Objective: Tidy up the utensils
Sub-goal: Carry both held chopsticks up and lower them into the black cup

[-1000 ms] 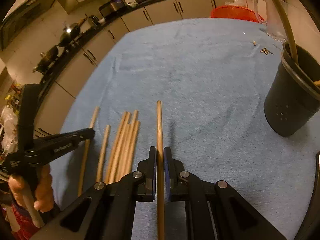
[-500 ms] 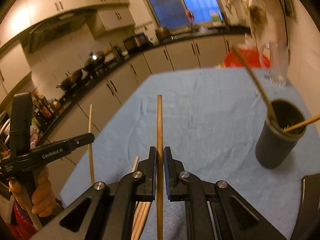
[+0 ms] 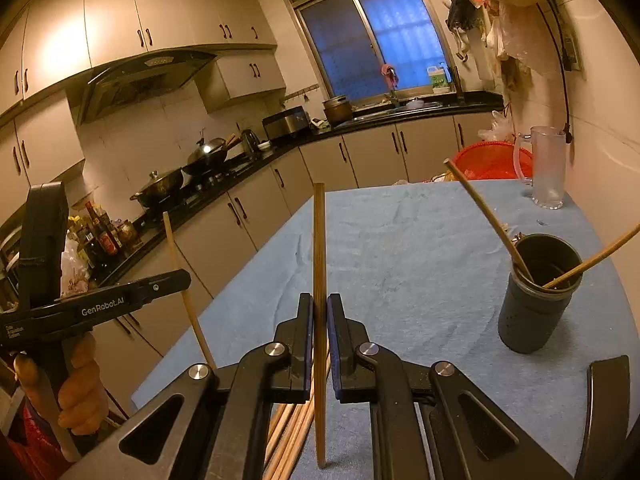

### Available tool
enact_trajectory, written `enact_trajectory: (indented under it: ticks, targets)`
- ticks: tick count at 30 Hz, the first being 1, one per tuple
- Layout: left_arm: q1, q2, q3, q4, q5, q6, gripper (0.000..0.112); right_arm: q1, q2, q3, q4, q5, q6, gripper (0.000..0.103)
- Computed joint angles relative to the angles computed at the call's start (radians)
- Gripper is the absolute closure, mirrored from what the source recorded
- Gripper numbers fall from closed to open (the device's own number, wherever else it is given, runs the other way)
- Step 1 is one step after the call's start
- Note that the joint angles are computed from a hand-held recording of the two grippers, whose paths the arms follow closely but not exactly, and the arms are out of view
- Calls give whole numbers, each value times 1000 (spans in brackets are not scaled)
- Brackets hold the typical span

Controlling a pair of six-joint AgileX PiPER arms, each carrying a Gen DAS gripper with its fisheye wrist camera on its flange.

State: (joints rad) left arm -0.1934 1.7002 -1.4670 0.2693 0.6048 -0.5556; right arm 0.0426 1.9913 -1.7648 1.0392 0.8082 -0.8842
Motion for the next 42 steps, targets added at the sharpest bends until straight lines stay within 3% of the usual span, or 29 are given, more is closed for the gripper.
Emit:
enact_trajectory:
  ticks: [23,42]
  targets:
    - [-41,-41,-13,41,25,-17,106,-54,-59,75,84,-2,-67,95]
    - [-103,9,-152,-63,91,97,106,-180,-103,97,154,36,-84,95]
